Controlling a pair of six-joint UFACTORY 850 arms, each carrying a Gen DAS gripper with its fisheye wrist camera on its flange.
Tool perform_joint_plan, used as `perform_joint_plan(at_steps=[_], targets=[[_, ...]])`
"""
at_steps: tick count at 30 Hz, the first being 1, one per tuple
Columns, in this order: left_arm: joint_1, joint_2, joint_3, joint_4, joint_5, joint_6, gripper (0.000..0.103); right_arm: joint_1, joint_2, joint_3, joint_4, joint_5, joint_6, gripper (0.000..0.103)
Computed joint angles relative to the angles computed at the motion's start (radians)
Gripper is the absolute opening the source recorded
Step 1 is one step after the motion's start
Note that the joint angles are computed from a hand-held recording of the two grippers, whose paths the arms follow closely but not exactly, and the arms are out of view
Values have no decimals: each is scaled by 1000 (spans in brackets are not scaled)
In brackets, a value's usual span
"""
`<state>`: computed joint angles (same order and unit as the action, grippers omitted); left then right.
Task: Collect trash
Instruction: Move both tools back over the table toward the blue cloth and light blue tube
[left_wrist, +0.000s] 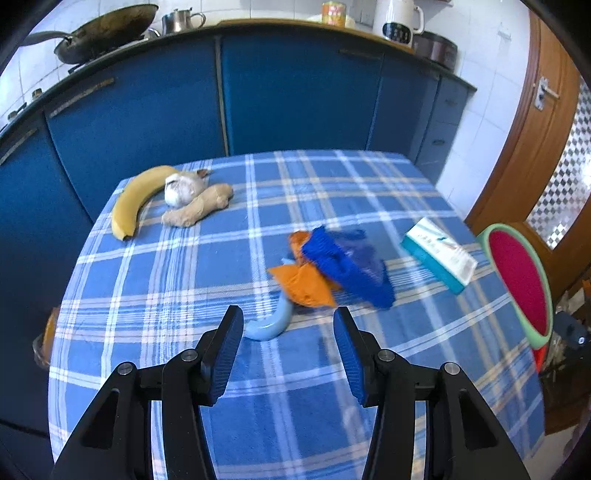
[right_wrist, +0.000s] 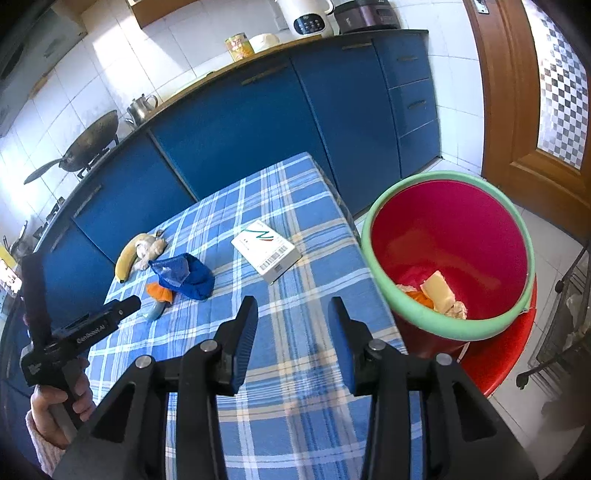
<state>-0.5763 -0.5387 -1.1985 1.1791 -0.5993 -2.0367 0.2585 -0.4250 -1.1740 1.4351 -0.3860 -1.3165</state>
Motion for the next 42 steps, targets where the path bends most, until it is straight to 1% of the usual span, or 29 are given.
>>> perform_joint_plan(at_steps=[2, 8, 12, 14, 17, 20, 21, 24, 27, 28, 31, 35, 38, 42], targets=[[11, -13, -4, -15, 10, 17, 52, 6, -14, -13, -45, -1, 46, 47], [37, -45, -12, -30, 48, 31, 52, 24, -53, -55, -165, 16, 149, 48], [50, -63, -21, -36, 60, 36, 52, 36, -88, -92, -246, 21, 217, 49], [58, -70, -23, -28, 68, 27, 52, 44, -114, -122, -306, 15, 262, 54], [69, -79, -26, -25, 77, 22, 52, 54, -142, -161, -380, 14, 316, 57], [71, -82, -24, 14, 66, -15, 52, 60, -177, -210, -442, -6, 352, 61], [71, -83, -23, 25, 65, -24, 51, 62, -186, -223, -460, -11, 364, 61], [71, -84, -21, 55, 54, -50, 43, 69, -219, -271, -517, -31, 399, 61], [71, -87, -20, 82, 49, -66, 41, 81, -250, -316, -588, -37, 446, 62], [72, -87, -19, 89, 50, -72, 40, 88, -262, -334, -627, -34, 473, 64], [75, -78, -3, 129, 59, -129, 38, 97, -289, -374, -703, -45, 530, 65], [82, -63, 22, 179, 73, -209, 37, 110, -324, -423, -807, -41, 608, 65], [82, -66, 23, 184, 56, -221, 36, 116, -351, -463, -882, -48, 674, 65], [86, -61, 33, 212, 64, -266, 36, 122, -378, -500, -931, -62, 713, 65]])
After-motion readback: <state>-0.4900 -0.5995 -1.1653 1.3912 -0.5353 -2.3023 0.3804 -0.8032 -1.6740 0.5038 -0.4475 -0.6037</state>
